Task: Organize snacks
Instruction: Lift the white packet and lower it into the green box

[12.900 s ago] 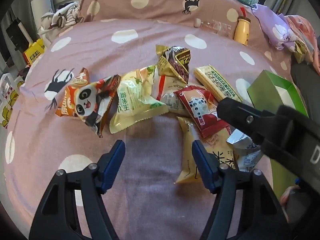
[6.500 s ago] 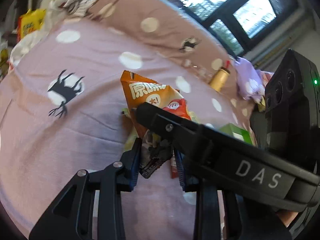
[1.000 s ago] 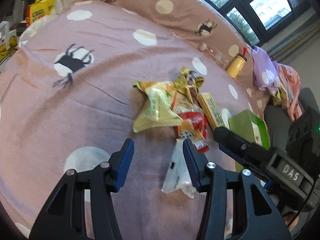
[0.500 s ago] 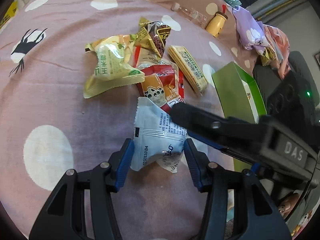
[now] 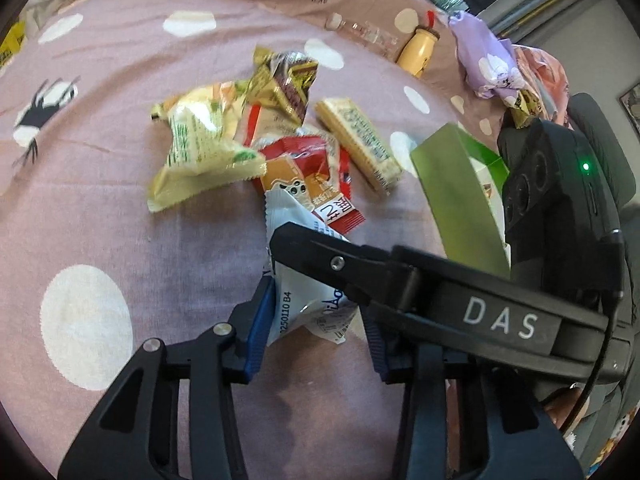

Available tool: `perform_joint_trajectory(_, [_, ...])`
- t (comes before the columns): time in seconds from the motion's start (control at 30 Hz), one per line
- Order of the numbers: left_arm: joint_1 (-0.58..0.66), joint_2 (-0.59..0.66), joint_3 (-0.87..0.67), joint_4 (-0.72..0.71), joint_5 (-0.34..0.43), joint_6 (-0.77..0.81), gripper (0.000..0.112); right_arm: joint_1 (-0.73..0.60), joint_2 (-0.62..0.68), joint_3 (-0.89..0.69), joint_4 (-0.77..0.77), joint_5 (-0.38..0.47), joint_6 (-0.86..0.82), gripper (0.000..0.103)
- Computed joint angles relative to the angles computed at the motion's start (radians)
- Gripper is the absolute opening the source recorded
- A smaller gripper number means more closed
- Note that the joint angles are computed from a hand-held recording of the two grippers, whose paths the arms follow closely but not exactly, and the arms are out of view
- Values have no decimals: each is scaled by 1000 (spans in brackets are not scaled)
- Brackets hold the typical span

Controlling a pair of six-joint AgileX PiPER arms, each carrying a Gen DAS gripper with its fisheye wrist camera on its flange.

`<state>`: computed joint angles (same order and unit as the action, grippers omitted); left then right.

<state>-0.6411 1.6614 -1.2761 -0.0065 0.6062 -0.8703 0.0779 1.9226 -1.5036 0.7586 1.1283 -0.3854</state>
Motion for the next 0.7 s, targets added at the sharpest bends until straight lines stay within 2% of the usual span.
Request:
perform_joint_trajectory(0.2, [-95, -45, -13, 317, -45, -240, 40, -48, -137, 86, 97, -78, -117, 64])
perform_joint_trajectory(0.33, [-141, -43, -48, 468, -58, -327, 40, -106, -203, 122, 160, -102, -186, 64])
perform_joint_trajectory(0.57, [-188, 9, -156, 576, -69, -320, 40, -215, -280, 158, 260, -118, -271, 64])
perform_joint_trajectory(0.7, [-208, 59, -243, 573, -74, -246, 40, -302, -312, 185, 328, -119, -320, 64])
